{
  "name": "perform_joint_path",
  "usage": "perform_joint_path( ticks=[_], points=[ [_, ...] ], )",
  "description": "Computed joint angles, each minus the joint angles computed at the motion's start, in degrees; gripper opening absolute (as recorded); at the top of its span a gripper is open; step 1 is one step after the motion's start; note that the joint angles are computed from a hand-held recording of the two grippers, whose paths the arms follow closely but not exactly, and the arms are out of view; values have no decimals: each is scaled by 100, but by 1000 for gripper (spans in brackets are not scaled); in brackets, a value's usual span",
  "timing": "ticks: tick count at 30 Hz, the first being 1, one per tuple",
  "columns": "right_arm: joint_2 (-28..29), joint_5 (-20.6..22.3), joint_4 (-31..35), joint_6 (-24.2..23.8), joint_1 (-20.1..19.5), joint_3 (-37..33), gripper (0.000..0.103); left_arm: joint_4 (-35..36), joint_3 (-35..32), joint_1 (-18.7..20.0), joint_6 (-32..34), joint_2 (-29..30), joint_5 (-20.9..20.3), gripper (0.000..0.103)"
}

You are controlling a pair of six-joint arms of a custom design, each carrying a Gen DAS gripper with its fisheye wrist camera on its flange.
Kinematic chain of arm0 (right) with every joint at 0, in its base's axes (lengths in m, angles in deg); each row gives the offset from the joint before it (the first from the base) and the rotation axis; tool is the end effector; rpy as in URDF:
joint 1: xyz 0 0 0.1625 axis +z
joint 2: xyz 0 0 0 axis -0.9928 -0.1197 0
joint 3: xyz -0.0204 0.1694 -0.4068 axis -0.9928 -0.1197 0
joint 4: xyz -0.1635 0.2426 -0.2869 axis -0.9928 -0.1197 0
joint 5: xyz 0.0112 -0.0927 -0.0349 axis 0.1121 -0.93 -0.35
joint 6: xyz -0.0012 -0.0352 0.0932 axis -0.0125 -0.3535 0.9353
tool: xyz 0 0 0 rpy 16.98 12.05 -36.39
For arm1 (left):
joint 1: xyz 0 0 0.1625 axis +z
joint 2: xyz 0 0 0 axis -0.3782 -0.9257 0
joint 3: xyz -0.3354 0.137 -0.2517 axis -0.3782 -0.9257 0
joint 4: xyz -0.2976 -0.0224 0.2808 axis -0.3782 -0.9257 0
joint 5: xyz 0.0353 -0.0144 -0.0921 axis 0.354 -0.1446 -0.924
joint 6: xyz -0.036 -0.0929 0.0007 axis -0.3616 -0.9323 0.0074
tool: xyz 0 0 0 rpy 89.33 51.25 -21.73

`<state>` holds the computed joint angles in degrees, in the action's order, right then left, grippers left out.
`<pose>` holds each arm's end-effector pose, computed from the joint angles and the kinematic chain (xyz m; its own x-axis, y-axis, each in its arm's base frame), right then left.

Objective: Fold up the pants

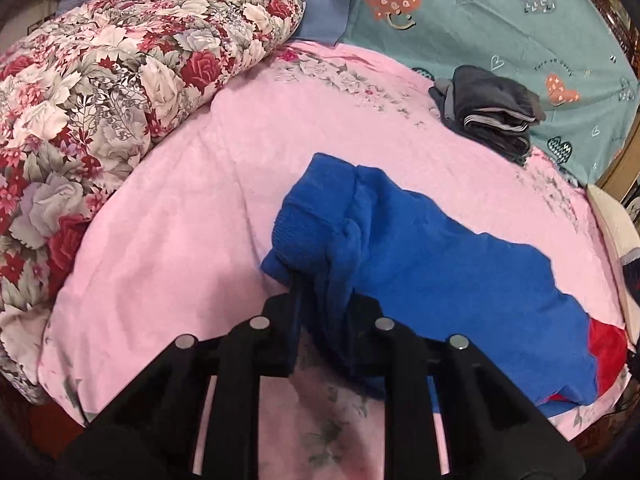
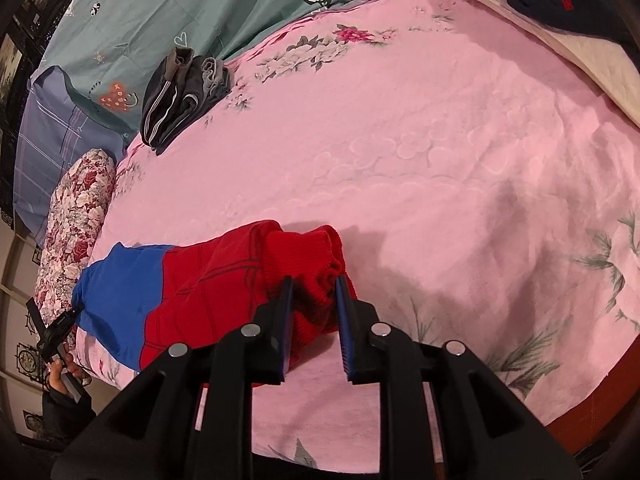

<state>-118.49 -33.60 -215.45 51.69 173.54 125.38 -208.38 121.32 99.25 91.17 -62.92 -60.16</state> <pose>0.0872 -0.6298 0.2094 -0.8585 0.4557 0.2352 0.1035 0.6031 -0.7909 -0.0256 -0.9181 0.2816 -0.8245 0.1475 -0.5463 0.4458 0.7640 -0.4665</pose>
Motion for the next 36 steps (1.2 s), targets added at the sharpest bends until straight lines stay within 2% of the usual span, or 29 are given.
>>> perform_joint_path(
  ticks=[2,3,6,8,9,10,11,13,16,18,20,23,25,28,30,32,33,34,36],
  points=[
    [-2,32,-4,3,-18,7,21,237,-189,45,-148,98,142,18],
    [-2,54,-16,-6,-30,18,28,280,-205,72,-178,116,178,21],
    [-11,-20,-149,-12,-38,76,41,-236,228,15,181,-28,368,23],
    [-55,14,-279,-31,-43,157,42,-288,398,-11,285,-143,302,31],
    [-82,35,-363,-51,-35,201,48,-335,550,-25,277,-260,227,39],
    [-103,26,-495,-85,-15,250,53,-385,741,-44,269,-412,102,52],
    [-123,26,-718,-124,5,328,57,-645,1033,-98,369,-588,64,55],
    [-214,220,-852,-91,-18,461,57,-1026,1493,-225,637,-857,-60,64],
    [-292,684,-686,18,-115,559,57,-1240,2182,-492,1034,-1196,-490,67],
    [-221,766,-564,18,-121,490,57,-1157,2496,-667,1344,-1245,-697,67],
    [-138,858,-503,58,-151,437,57,-1085,2656,-772,1577,-1161,-738,67],
    [-11,874,-497,221,-199,376,58,-759,2596,-787,1551,-878,-528,67],
    [39,1022,-693,236,-243,408,64,-334,2396,-716,1297,-673,-243,67],
    [65,1042,-768,266,-234,418,69,-838,2704,-673,1620,-713,-190,69],
    [95,999,-740,251,-204,367,74,-844,2726,-675,1588,-734,-199,69],
    [183,1007,-845,290,-208,277,73,-767,2629,-667,1522,-695,-214,69],
    [257,971,-949,216,-194,223,50,-795,2641,-683,1502,-706,-207,68],
    [308,935,-918,157,-189,165,35,-797,2675,-694,1457,-747,-293,65],
    [363,985,-1106,75,-190,184,27,-818,2825,-716,1469,-890,-597,66]
  ],
)
